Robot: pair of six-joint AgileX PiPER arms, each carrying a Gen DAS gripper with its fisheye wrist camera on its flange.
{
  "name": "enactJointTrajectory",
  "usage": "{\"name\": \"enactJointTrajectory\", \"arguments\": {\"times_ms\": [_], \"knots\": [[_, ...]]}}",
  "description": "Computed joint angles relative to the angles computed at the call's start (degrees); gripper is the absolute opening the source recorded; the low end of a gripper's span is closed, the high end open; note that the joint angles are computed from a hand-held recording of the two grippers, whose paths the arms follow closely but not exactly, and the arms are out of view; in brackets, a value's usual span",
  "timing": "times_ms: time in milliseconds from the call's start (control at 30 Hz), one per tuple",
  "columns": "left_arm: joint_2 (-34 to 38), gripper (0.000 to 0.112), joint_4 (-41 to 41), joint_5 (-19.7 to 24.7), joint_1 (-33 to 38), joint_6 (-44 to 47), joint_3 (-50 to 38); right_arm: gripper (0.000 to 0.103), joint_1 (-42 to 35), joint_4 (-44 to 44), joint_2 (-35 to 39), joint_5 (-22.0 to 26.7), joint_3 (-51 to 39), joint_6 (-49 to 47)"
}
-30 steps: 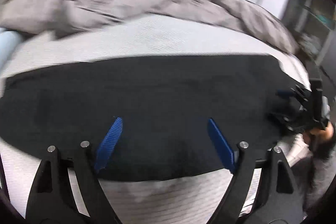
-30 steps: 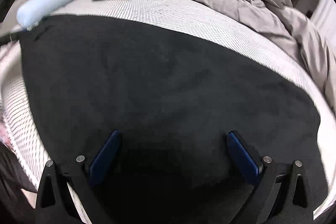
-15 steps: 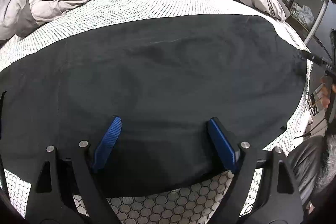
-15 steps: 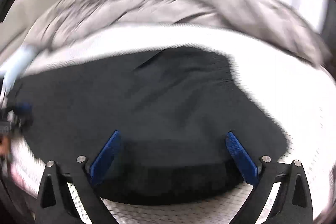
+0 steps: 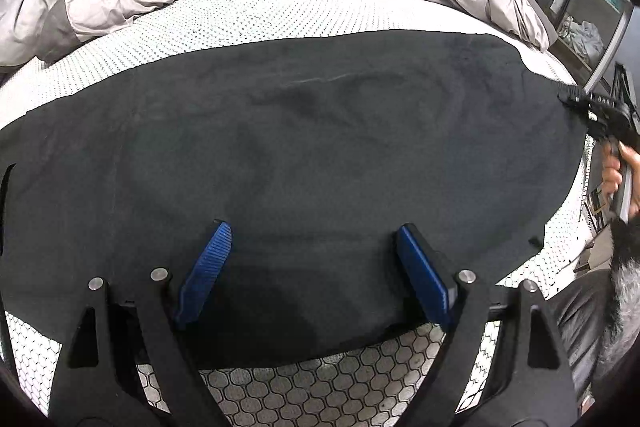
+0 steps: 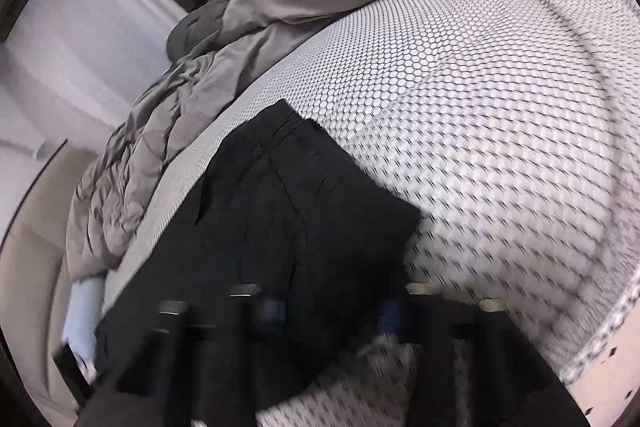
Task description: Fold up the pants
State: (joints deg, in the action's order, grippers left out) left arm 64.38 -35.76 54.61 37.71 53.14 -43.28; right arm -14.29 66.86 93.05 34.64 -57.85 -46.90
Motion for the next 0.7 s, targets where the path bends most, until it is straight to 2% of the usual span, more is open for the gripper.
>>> {"name": "enactJointTrajectory", "arguments": {"times_ms": [67, 100, 167, 200, 233, 267, 333, 400, 500, 533, 567, 600, 667, 700], "knots": [[0.03, 0.083, 0.04, 0.02, 0.06, -0.06, 0.05, 0.021, 0.6, 0.1, -0.88, -1.22, -0.74, -1.21], [0.07, 0.083, 0.14, -0.07, 0.08, 0.07, 0.07, 0.021, 1.07, -3.03, -1.27, -2.61, -0.77, 1.38], [0.02, 0.083, 0.4, -0.15, 0.37, 0.74, 0.21, 0.039, 3.88, -14.19, 0.74, -8.56, -1.78, 10.03], [-0.29, 0.083, 0.64, -0.23, 0.23, 0.23, 0.25, 0.054, 4.37, -19.92, 0.53, -10.25, -1.44, 14.03], [-0.65, 0.083, 0.89, -0.32, 0.15, -0.45, 0.26, 0.056, 4.65, -23.36, -1.05, -10.89, -0.94, 16.88], [-1.02, 0.083, 1.17, -0.01, 0.09, -1.21, -0.01, 0.057, 4.7, -24.52, -2.31, -10.75, -1.09, 18.3], [-1.37, 0.083, -0.92, 1.96, 1.11, -0.09, -0.75, 0.063, 4.66, -25.06, -5.61, -12.85, -0.25, 18.91], [-1.26, 0.083, -3.91, 3.9, 0.75, -0.19, -1.69, 0.067, 4.49, -25.33, -5.28, -10.28, -3.42, 18.34], [-0.41, 0.083, -4.77, 3.66, -5.66, -5.14, -2.63, 0.07, 6.52, -28.81, 0.27, -4.15, -13.35, 19.55], [-0.5, 0.083, -4.12, 1.89, -9.93, -7.39, -2.32, 0.079, 7.37, -29.35, 2.7, -1.8, -16.95, 18.59], [-0.82, 0.083, -2.94, -0.54, -14.55, -9.39, -1.61, 0.082, 8.07, -30.56, 4.88, 0.26, -20.3, 19.19], [-1.05, 0.083, -1.54, -2.24, -17.67, -11.06, -1.1, 0.083, 9.27, -33.03, 8.57, 3.03, -25.76, 21.38], [-2.02, 0.083, 7.87, -9.11, -28.65, -18.74, 1.15, 0.083, 11.04, -37.31, 16.91, 7.62, -37.22, 25.82], [-3.07, 0.084, 11.51, -12.21, -31.98, -21.22, 2.6, 0.083, 12.36, -41.6, 20.68, 9.27, -42.95, 29.76]]}}
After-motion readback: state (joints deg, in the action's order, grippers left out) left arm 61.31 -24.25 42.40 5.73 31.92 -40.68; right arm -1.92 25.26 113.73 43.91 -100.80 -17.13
